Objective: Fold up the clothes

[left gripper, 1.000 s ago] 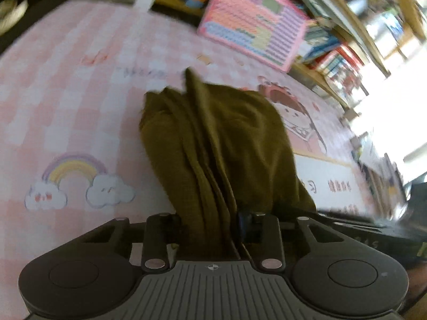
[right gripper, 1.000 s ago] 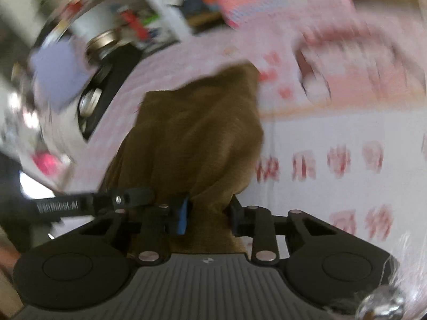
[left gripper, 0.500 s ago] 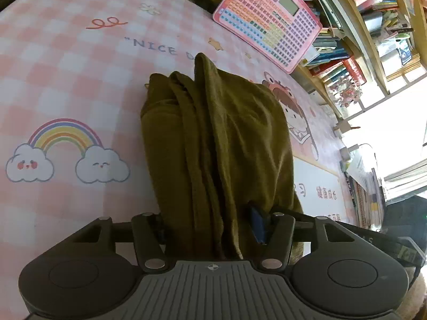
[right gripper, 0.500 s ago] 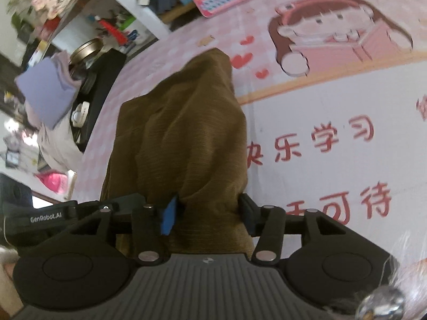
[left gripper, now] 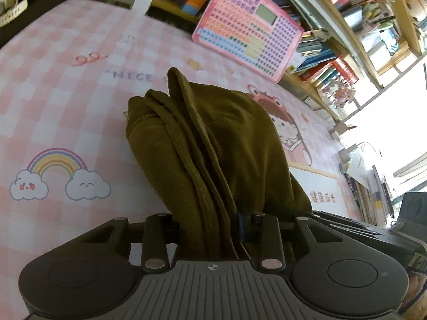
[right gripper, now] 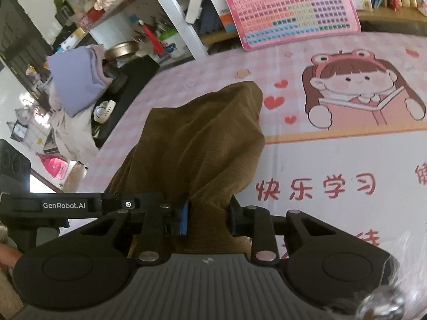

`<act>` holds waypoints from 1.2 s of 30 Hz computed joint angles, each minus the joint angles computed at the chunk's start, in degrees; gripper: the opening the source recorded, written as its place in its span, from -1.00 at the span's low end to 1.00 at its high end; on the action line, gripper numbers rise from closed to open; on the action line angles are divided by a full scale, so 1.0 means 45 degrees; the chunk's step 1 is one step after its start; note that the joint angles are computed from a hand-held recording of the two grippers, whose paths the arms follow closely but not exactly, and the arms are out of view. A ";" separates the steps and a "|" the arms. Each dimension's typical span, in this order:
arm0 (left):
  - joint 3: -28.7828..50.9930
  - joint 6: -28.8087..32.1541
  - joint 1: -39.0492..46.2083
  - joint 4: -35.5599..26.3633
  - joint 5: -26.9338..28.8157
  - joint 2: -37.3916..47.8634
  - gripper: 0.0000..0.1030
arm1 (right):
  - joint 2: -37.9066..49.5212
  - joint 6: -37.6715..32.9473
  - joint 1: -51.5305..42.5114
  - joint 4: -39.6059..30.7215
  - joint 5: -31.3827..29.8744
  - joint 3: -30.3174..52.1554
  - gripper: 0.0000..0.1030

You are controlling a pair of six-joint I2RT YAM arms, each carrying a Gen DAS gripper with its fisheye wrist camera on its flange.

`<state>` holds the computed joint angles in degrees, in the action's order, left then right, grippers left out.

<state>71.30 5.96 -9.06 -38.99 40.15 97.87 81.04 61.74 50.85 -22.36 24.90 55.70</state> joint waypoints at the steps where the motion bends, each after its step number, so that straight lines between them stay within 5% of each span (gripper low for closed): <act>1: -0.0058 -0.0040 -0.0040 0.0030 -0.0033 -0.0152 -0.38 | -0.0124 -0.0073 0.0024 -0.0046 0.0021 -0.0040 -0.49; 22: -0.2480 -0.2806 -0.2481 0.1394 -0.2232 -0.3177 -0.37 | -0.3546 -0.0566 0.0355 -0.0508 -0.0167 -0.2459 -0.48; 36: -0.1896 -0.3154 -0.4031 0.1190 -0.3159 -0.3110 -0.37 | -0.5440 0.0208 0.0681 -0.1459 0.0633 -0.3395 -0.48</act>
